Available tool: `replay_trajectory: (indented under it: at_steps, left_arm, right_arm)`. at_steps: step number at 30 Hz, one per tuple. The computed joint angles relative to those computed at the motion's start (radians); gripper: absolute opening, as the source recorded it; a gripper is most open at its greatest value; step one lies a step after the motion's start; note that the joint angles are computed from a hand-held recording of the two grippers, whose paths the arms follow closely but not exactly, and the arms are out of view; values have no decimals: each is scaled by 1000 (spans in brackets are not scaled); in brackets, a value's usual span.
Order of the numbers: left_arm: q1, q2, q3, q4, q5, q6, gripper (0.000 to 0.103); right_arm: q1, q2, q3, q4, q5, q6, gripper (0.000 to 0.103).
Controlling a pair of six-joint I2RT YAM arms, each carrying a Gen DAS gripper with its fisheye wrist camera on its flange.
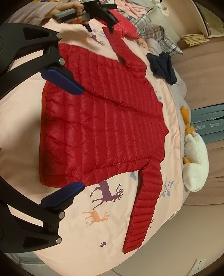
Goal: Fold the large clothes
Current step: 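Move the left tool down to the red jacket's sleeve cuff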
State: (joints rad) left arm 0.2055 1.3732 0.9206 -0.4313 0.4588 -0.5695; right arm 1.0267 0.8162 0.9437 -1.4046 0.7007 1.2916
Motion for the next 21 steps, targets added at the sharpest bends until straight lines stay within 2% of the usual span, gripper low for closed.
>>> replay_trajectory:
  at_steps: [6, 11, 13, 19, 21]
  left_arm:
    - [175, 201, 98, 108, 203, -26, 102]
    - [250, 355, 127, 280, 371, -148, 102]
    - [270, 402, 117, 383, 422, -245, 102]
    - [269, 500, 127, 687, 505, -448, 102]
    - [264, 520, 147, 698, 472, -483, 102]
  right_arm:
    - [-148, 20, -43, 136, -78, -183, 101]
    - [-233, 55, -66, 224, -126, -287, 101]
    - [-265, 59, -73, 251, -143, -321, 101]
    - [-353, 98, -81, 312, -181, -397, 101]
    - [-383, 111, -91, 341, -202, -424, 101]
